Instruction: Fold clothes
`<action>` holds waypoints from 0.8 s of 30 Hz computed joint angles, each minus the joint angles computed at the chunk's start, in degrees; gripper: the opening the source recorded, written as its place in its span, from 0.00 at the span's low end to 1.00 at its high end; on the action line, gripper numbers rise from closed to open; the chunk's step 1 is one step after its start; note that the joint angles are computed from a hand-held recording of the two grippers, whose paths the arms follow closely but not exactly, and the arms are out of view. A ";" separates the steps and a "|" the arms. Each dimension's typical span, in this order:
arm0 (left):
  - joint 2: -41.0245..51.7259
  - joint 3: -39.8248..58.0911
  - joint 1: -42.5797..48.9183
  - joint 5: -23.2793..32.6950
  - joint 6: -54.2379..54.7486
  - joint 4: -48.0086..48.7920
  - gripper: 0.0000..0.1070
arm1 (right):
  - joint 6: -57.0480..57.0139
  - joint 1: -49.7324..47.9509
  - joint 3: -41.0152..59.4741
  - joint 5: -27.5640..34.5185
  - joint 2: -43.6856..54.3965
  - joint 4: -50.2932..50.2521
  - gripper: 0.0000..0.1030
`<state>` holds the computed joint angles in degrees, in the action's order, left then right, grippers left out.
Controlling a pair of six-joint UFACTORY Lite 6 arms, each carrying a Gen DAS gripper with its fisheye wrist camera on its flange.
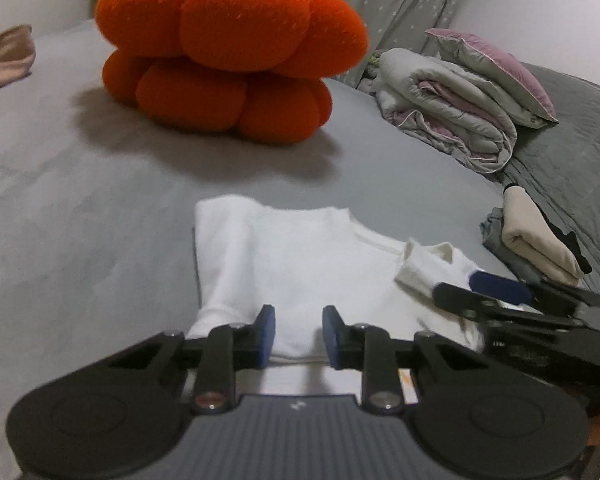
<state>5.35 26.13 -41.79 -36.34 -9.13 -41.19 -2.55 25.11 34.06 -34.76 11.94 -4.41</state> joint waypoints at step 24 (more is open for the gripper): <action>4.97 -3.09 -2.75 -10.53 -7.81 3.90 0.25 | 21.33 -24.52 -11.61 -17.75 -0.22 -15.14 0.06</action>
